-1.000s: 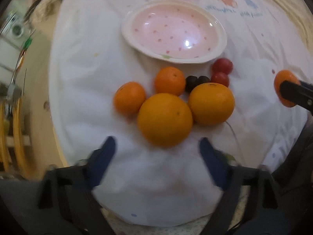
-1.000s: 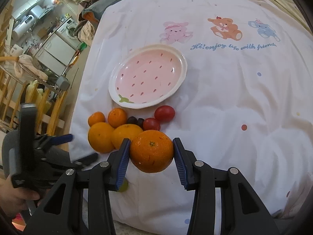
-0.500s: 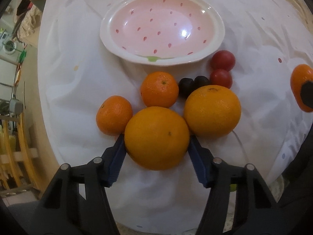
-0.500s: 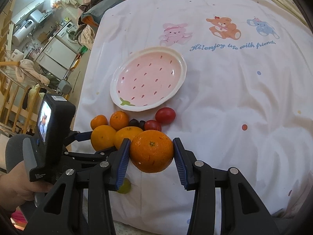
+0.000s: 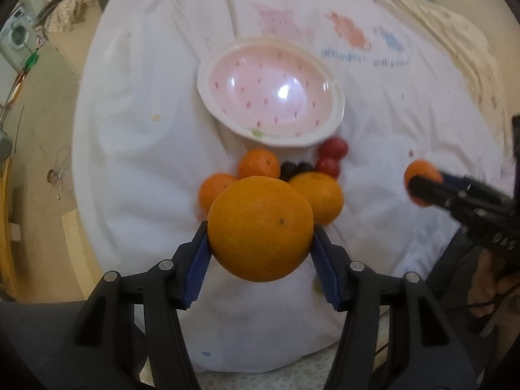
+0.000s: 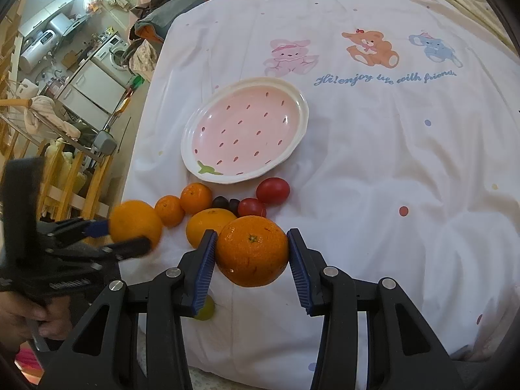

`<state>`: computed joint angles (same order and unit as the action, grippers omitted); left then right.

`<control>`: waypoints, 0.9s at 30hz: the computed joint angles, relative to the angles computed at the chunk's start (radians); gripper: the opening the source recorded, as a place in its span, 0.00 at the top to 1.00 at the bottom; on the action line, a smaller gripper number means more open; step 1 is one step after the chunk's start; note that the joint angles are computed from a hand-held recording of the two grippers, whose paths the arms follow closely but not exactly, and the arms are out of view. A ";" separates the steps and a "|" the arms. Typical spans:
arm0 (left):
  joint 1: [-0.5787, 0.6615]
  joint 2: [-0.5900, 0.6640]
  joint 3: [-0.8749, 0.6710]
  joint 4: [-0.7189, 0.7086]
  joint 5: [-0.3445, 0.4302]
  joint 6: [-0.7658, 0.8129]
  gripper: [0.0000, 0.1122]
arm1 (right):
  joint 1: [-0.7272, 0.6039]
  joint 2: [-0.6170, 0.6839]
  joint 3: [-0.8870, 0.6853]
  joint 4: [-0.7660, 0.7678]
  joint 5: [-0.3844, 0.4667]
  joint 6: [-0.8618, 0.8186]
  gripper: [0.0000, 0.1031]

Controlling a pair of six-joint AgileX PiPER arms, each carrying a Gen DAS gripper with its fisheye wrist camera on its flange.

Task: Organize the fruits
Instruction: 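Grasp a large orange with the left tool while the right tool lifts the tangerine, then lower the tangerine into the pink plate and open the right tool while left carries orange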

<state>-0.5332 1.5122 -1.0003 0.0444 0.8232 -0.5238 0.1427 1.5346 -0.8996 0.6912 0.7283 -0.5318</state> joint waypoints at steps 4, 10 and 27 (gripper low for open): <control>0.048 0.009 -0.055 0.023 0.008 0.019 0.51 | -0.006 0.004 -0.019 -0.002 0.002 0.003 0.56; 0.111 0.064 -0.143 0.023 0.031 0.070 0.51 | -0.007 0.043 -0.103 -0.048 0.002 0.023 0.56; 0.182 0.423 -0.531 0.008 0.044 0.220 0.51 | -0.002 0.411 -0.544 -0.120 0.051 0.063 0.56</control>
